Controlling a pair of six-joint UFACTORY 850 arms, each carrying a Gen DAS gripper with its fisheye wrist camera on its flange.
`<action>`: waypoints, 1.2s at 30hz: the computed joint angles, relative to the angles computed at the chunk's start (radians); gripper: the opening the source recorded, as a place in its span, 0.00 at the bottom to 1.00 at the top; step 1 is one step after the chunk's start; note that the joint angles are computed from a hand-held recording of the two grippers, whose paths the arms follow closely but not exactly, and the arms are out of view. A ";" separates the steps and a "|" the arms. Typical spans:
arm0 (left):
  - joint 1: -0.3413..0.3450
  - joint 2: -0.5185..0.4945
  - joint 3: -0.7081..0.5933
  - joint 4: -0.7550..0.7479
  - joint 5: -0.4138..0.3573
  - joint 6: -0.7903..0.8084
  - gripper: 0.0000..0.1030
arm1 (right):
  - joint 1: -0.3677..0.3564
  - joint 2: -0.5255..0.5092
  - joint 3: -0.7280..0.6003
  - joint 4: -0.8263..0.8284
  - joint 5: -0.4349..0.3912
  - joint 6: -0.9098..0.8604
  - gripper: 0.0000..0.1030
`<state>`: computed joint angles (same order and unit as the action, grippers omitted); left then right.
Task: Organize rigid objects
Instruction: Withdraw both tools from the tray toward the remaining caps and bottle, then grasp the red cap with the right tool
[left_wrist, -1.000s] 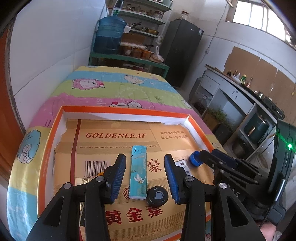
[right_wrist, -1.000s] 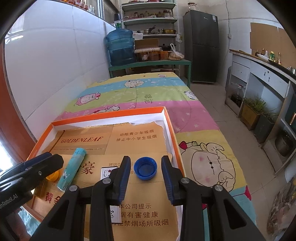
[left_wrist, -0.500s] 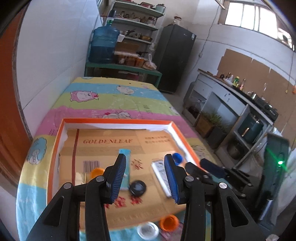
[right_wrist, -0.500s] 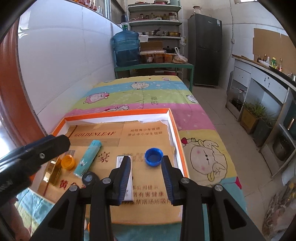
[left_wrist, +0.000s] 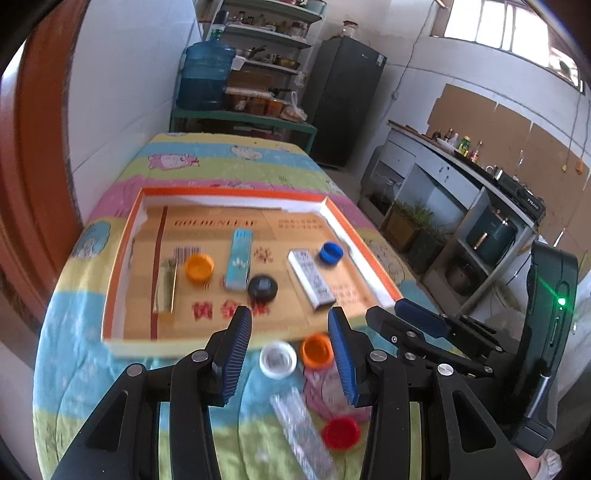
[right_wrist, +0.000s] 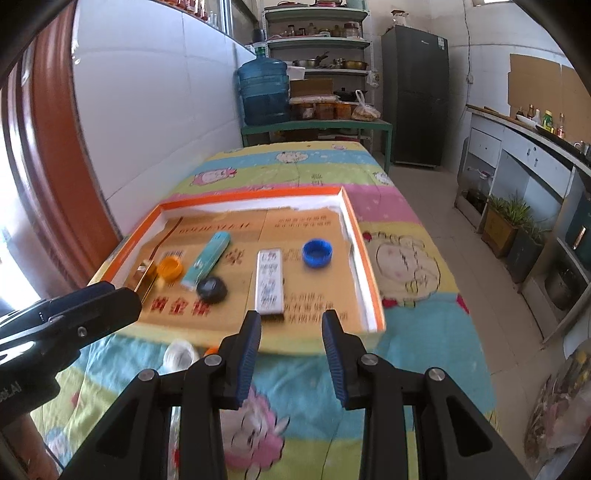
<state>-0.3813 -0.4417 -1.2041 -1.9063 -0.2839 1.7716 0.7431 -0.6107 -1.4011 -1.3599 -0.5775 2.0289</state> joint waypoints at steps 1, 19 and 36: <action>0.002 0.011 0.017 -0.004 -0.004 0.002 0.43 | 0.005 0.003 0.006 0.000 0.002 0.000 0.33; 0.041 0.114 0.204 -0.117 -0.051 0.077 0.43 | 0.092 0.048 0.090 0.000 0.021 0.002 0.33; 0.037 0.114 0.239 -0.114 -0.074 0.066 0.43 | 0.119 0.025 0.108 0.030 0.093 -0.037 0.33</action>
